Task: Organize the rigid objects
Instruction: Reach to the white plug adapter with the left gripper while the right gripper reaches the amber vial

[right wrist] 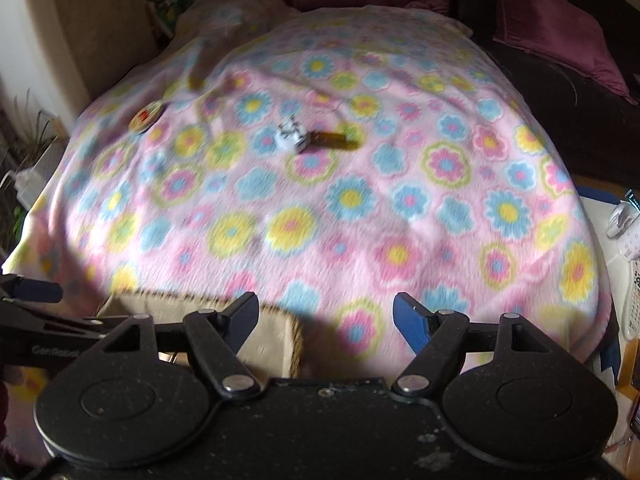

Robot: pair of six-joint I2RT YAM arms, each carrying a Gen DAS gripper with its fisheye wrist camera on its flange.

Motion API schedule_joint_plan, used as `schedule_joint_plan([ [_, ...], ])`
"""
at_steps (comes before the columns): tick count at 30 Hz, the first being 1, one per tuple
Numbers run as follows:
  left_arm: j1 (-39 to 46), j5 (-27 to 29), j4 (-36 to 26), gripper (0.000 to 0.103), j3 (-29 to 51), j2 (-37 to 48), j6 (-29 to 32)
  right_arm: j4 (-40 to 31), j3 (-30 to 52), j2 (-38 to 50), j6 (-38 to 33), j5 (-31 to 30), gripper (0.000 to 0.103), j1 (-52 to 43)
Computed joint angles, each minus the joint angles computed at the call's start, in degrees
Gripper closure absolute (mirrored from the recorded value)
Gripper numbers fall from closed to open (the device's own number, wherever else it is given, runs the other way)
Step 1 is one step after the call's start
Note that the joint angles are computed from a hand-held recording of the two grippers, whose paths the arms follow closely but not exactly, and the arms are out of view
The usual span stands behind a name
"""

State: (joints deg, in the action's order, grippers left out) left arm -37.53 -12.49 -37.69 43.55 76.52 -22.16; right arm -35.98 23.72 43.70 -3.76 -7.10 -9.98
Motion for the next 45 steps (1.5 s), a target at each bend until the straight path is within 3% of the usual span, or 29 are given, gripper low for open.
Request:
schedule_joint_plan([
  [7,4.2,1.4,5.3,0.018,9.9,14.5,4.9,25.6,3.3,27.5,3.9,0.1,0.031,-1.3],
  [12,6.3,3.3,7.3,0.018,20.0,25.2,6.2,37.3,10.0,45.1,7.3,2.1,0.032,0.0],
  [21,8.7,4.7,7.0,0.018,42.8,43.8,6.2,43.0,24.8,64.6,10.3,3.5,0.032,0.9],
  [27,10.1,8.5,9.1,0.018,51.6,50.2,6.2,45.6,31.0,70.8,10.4,3.7,0.032,1.3],
  [34,10.0,10.7,1.0,0.019,66.6,61.5,6.9,45.0,35.8,75.8,12.0,3.2,0.032,1.9],
  [41,13.4,17.6,7.8,0.013,50.9,54.1,7.8,46.1,34.1,75.9,9.7,3.9,0.031,2.0],
  [45,14.0,15.2,10.4,0.013,41.8,48.0,11.0,45.8,34.1,75.6,10.6,2.7,0.031,1.9],
])
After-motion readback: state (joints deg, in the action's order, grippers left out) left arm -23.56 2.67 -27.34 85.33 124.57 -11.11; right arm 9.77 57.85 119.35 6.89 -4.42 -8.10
